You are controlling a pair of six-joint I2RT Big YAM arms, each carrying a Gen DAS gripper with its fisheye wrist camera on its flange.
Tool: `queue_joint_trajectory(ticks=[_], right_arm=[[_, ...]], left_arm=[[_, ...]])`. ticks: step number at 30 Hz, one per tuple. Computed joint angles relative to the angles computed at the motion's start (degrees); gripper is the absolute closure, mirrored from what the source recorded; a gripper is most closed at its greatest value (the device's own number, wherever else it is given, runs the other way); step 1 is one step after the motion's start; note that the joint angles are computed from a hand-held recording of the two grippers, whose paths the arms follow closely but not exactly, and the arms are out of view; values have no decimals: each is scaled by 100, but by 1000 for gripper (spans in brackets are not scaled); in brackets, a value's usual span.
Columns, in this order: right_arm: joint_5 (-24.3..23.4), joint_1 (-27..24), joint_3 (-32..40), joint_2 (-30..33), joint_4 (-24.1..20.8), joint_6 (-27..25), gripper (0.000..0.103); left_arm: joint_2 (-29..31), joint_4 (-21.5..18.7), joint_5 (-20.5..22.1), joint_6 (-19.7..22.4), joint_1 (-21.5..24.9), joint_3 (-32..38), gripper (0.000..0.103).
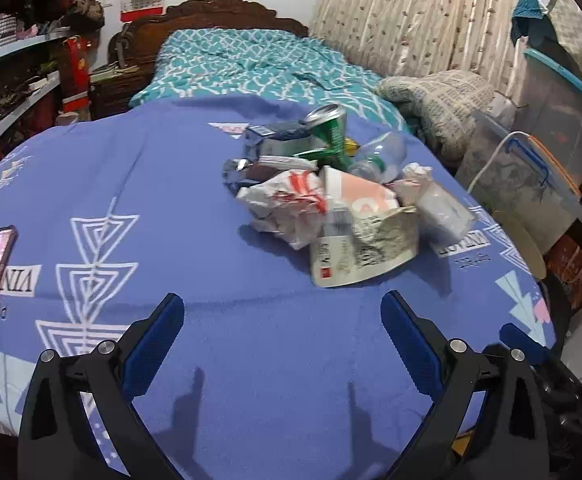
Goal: Collect trash
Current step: 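Move both tools toward the trash pile on the blue sheet, then grasp the white tissue pack with right tool while left tool grasps the printed paper wrapper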
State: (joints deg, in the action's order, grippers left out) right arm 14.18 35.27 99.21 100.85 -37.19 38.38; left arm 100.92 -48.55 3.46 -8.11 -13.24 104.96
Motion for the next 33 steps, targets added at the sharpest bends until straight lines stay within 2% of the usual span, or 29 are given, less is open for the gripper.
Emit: queue_joint_trajectory(ticks=[2, 6, 9, 11, 14, 19, 21, 22, 23, 27, 30, 31, 32, 33], right_arm=[[254, -10, -50, -59, 148, -74, 3], [786, 3, -59, -117, 334, -235, 5], [919, 21, 133, -34, 306, -662, 19], [1014, 17, 286, 37, 298, -986, 35], [1116, 31, 575, 194, 273, -1484, 54], [1369, -15, 957, 445, 100, -1931, 52], [1301, -102, 1135, 573, -42, -2016, 35], [1306, -140, 1230, 643, -81, -2103, 22], [1387, -166, 1334, 725, -104, -2236, 16], [1458, -280, 2034, 1222, -479, -2636, 16], [1264, -426, 2750, 1724, -1164, -2649, 17], [1214, -475, 2920, 1844, -1376, -2606, 29], [1021, -551, 3003, 1906, -1557, -2523, 52], [853, -619, 2875, 1831, -1527, -2387, 51]], left_arm=[[12, 102, -117, -85, 48, 26, 9], [-43, 597, -783, -88, 101, -17, 9], [-6, 822, -1092, 98, 128, 63, 9], [68, 871, -1038, 241, 192, 207, 9], [168, 845, -941, 201, 267, 387, 9], [432, 465, -734, 225, 381, 815, 9], [559, 268, -548, 269, 412, 1027, 9], [588, 223, -479, 290, 406, 1066, 10], [611, 180, -363, 319, 398, 1098, 12], [765, -22, 179, 426, 314, 1321, 15], [923, -168, 312, 606, 204, 1547, 26], [992, -224, 379, 687, 160, 1641, 27], [1061, -288, 427, 765, 126, 1742, 27], [1141, -368, 467, 858, 85, 1860, 27]])
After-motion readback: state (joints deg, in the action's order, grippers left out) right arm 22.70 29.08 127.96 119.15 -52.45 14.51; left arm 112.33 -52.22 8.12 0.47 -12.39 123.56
